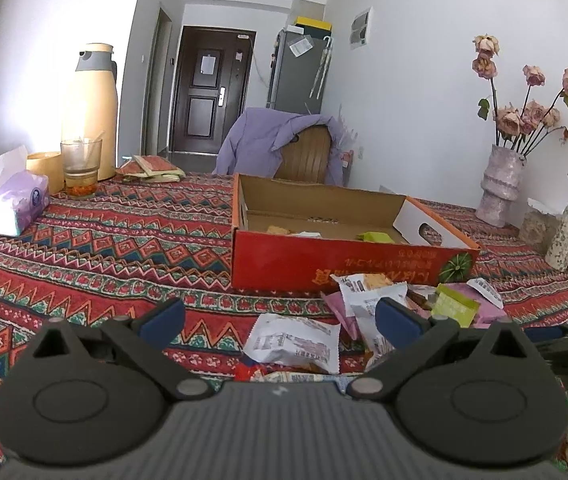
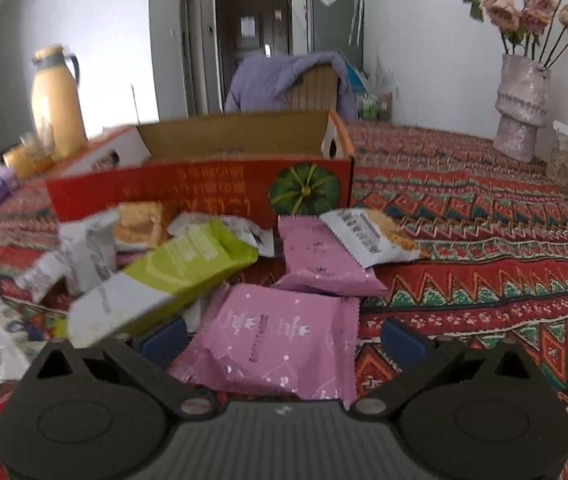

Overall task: Organize snacks
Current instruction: 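Move the right gripper back to the pile and grasp a pink packet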

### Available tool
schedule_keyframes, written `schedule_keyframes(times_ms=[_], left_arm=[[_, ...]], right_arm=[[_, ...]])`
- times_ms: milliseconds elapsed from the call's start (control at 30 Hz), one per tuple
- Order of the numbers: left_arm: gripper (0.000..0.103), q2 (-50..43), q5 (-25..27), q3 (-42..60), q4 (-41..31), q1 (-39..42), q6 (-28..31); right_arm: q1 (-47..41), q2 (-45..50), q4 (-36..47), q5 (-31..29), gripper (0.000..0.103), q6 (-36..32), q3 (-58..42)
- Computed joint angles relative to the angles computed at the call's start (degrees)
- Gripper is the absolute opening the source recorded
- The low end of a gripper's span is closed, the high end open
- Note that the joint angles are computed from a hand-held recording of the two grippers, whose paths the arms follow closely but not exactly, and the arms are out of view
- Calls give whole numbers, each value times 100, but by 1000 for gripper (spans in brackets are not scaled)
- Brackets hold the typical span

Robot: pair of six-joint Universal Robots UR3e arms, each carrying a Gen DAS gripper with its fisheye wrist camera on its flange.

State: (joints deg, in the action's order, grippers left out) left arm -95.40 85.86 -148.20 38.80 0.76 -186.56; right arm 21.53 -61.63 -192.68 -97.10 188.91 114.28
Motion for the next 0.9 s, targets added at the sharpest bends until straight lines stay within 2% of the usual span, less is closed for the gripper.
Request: schedule_keyframes(times_ms=[100,267,500,633,900], left_arm=[[103,14,-23,-11,-32,10,17],[103,29,-63,-19,-102,48,8],[103,44,-16,16,-248,12,-53],[103,-36,61,152,-426,-100,-125],[103,-29,228,350,-781,-191,-135]], right_arm=[[18,205,522,-29,103,125,-432],[98,326,528,-193,102,108,-569],[88,150,-11,-144,75,3,-90],[95,64,-291,-139,66,-75,165],[70,-117,-835,-157,65,-53,563]])
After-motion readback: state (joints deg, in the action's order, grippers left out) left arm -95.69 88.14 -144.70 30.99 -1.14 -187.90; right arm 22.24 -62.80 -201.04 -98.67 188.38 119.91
